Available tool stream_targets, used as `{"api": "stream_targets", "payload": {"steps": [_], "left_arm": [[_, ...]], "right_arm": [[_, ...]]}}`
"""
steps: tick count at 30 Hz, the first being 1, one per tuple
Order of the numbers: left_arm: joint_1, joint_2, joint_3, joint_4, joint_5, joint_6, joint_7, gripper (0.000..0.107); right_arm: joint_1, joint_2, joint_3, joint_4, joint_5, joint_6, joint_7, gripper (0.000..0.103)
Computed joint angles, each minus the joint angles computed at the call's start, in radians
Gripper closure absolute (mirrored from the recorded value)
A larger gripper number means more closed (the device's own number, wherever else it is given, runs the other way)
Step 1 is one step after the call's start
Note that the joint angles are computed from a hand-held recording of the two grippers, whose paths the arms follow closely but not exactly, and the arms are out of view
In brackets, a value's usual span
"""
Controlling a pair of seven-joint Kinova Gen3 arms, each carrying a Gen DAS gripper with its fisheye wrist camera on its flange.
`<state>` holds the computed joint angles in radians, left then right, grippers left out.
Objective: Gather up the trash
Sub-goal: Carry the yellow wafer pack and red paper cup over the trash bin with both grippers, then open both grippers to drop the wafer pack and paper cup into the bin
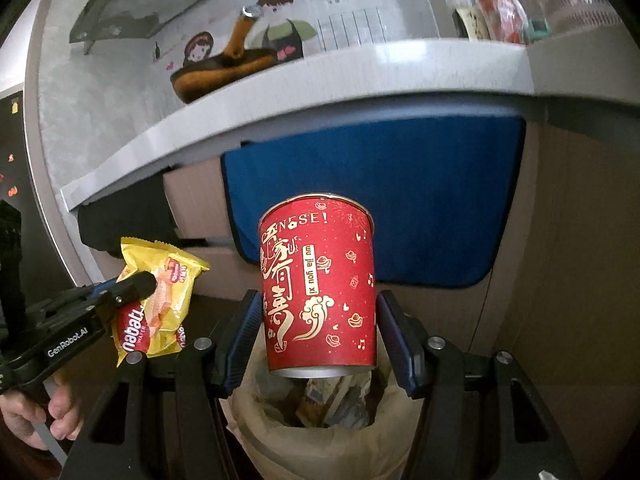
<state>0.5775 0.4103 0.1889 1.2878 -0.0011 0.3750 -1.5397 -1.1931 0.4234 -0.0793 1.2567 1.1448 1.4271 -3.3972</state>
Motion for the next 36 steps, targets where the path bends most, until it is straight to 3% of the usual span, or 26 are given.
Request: {"api": "stream_targets", "payload": {"steps": [9,17,27,30,32,36], "left_arm": [[-0.036,0.073,0.048,-0.058,0.056,0.051,-0.064,0.097],[-0.059,0.138,0.071,-0.136,0.121,0.130,-0.107,0.097],[-0.074,0.181,0.079,-0.182,0.178,0.170,-0.150,0.097],[-0.139,0.220,0.154,-0.224,0.252,0.222,-0.229,0.085],[-0.166,0.246,0.176,-0.265,0.303,0.279,-0.264,0.057],[-0.172,0.238,0.135,-0.269,0.355,0.287,-0.259,0.056]], "right_arm": [[0.044,0.013,0.008,0.009,-0.041,-0.050,0.002,0.048],[0.082,0.020,0.017,0.018,-0.084,-0.108,0.010,0.048],[0.111,0.029,0.030,0.029,-0.122,-0.159,0.002,0.048],[0.111,0.031,0.036,0.033,-0.122,-0.169,-0.008,0.047],[0.108,0.035,0.042,0.035,-0.121,-0.160,-0.030,0.046],[0.135,0.020,0.033,0.060,-0.149,-0.211,-0.049,0.044]]}}
